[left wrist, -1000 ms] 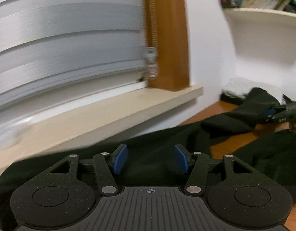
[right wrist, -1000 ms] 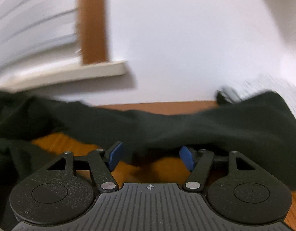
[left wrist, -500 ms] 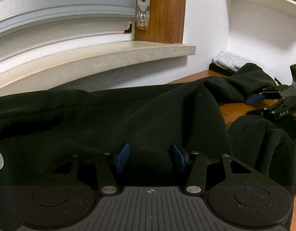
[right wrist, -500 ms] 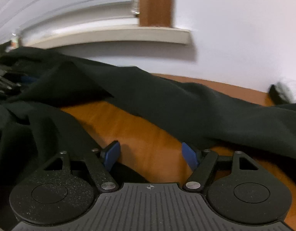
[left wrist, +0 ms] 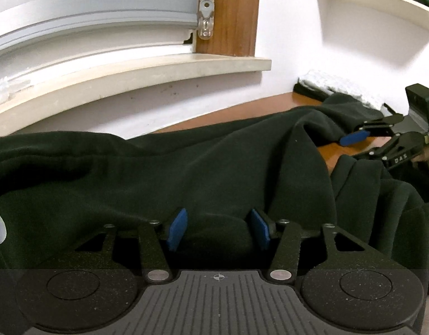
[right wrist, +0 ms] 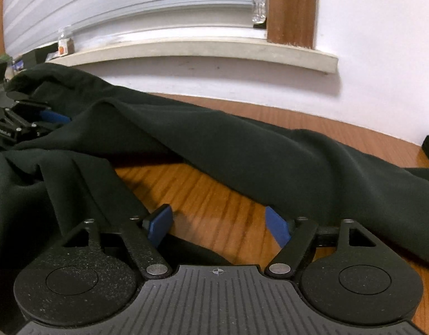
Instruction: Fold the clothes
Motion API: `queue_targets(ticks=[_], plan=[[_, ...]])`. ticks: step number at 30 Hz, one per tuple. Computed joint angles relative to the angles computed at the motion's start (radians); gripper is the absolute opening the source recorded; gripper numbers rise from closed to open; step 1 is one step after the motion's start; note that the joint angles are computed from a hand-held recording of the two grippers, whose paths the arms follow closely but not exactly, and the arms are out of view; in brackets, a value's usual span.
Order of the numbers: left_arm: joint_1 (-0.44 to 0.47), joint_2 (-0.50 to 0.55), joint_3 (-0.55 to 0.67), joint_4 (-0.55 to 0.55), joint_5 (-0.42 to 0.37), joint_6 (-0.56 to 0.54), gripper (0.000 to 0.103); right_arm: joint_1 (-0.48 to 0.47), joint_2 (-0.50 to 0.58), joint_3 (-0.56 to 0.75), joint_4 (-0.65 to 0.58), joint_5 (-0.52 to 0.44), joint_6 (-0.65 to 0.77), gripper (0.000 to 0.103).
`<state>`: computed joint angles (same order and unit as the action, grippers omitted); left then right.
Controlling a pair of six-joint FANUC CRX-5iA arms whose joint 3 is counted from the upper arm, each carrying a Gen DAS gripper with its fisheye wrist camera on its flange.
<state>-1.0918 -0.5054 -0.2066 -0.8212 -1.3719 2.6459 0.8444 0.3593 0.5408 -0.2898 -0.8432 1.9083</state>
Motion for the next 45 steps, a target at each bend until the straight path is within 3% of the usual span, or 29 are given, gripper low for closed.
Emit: queue_targets(ticks=[6,12,16,19,23,27,31,35,37,38,39,42,45], plan=[[0.030,0.027,0.046,0.005,-0.023,-0.033,0.064,-0.054,-0.043,-0.054,-0.076,0.064,0.020,0.080],[0.128,0.083,0.133,0.018,-0.016,-0.155,0.064,-0.127,-0.070,-0.070,-0.123,0.081,0.035,0.080],[0.250,0.118,0.164,0.084,0.083,-0.276,0.064,-0.175,-0.074,-0.063,-0.110,0.102,0.031,0.080],[0.358,0.148,0.164,0.166,0.171,-0.371,0.064,-0.210,-0.052,-0.043,-0.015,0.159,-0.078,0.080],[0.464,0.183,0.146,0.254,0.266,-0.454,0.064,-0.245,0.046,0.074,0.135,0.145,-0.221,0.069],[0.536,0.198,0.114,0.339,0.347,-0.532,0.064,-0.277,0.174,0.249,0.217,0.055,-0.312,0.069],[0.578,0.186,0.069,0.395,0.401,-0.569,0.064,-0.307,0.320,0.492,0.166,-0.105,-0.322,0.069],[0.609,0.162,0.028,0.427,0.441,-0.564,0.064,-0.316,0.407,0.630,0.155,-0.198,-0.359,0.069],[0.608,0.158,0.022,0.423,0.443,-0.563,0.064,-0.322,0.443,0.702,0.135,-0.252,-0.368,0.058],[0.607,0.156,0.018,0.422,0.446,-0.564,0.064,-0.325,0.460,0.737,0.125,-0.281,-0.369,0.035],[0.607,0.153,0.015,0.422,0.448,-0.565,0.064,-0.332,0.472,0.766,0.098,-0.308,-0.363,0.023],[0.613,0.143,0.005,0.433,0.461,-0.574,0.064,-0.336,0.393,0.639,0.066,-0.222,-0.322,0.012],[0.619,0.141,0.001,0.445,0.472,-0.592,0.065,-0.345,0.259,0.433,0.010,-0.026,-0.283,0.012]])
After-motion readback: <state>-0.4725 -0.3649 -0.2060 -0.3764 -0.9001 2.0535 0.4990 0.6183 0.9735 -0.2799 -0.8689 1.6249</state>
